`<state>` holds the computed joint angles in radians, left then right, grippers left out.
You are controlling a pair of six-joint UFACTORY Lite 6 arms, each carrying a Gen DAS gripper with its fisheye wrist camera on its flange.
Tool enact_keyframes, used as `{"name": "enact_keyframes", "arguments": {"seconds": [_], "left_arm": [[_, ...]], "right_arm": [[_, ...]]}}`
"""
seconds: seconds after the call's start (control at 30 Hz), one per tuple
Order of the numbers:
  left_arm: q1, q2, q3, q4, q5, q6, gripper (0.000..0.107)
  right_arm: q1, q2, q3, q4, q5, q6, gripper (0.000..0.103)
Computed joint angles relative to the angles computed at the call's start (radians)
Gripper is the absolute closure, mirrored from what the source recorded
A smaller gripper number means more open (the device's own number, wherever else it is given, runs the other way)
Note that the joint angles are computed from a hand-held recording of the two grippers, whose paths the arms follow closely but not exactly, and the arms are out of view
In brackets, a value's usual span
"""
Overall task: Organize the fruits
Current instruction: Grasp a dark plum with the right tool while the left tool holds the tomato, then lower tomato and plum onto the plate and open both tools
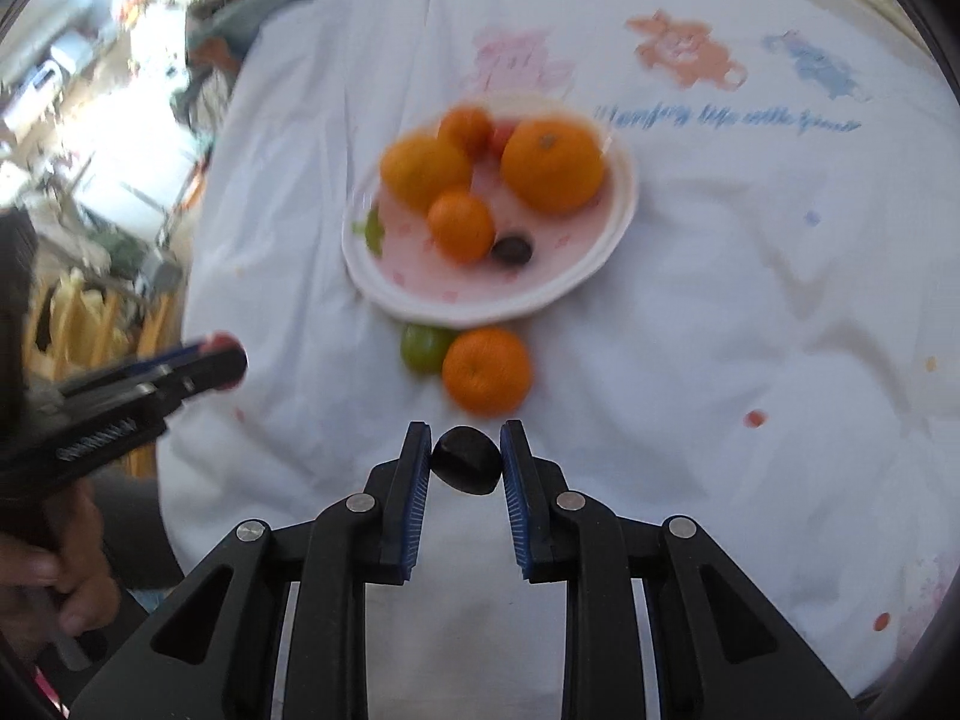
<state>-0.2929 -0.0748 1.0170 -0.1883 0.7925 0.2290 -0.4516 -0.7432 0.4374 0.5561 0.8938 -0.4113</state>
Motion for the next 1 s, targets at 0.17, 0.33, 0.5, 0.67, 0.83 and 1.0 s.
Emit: {"name": "enact_keyframes", "arguments": {"seconds": [0.17, 0.33, 0.5, 0.67, 0.83, 1.0], "left_arm": [[-0.008, -0.011, 0.062, 0.008, 0.004, -0.03, 0.08], [-0.022, 0.026, 0.178, -0.026, 0.029, -0.004, 0.08], [-0.046, 0.121, 0.297, -0.015, 0.045, -0.019, 0.08], [-0.091, 0.228, 0.384, 0.03, 0.035, -0.057, 0.08], [-0.099, 0.337, 0.444, -0.011, 0.018, -0.034, 0.08], [-0.05, 0.415, 0.441, -0.171, -0.008, 0.05, 0.08]], "right_arm": [[-0.335, -0.004, 0.089, 0.162, 0.164, -0.245, 0.078], [-0.429, 0.118, 0.184, 0.277, 0.189, -0.346, 0.078], [-0.359, 0.26, 0.271, 0.297, 0.116, -0.341, 0.078], [-0.266, 0.361, 0.318, 0.289, 0.03, -0.328, 0.078], [-0.183, 0.488, 0.378, 0.275, -0.049, -0.326, 0.078], [-0.178, 0.564, 0.358, 0.355, -0.075, -0.4, 0.078]]}}
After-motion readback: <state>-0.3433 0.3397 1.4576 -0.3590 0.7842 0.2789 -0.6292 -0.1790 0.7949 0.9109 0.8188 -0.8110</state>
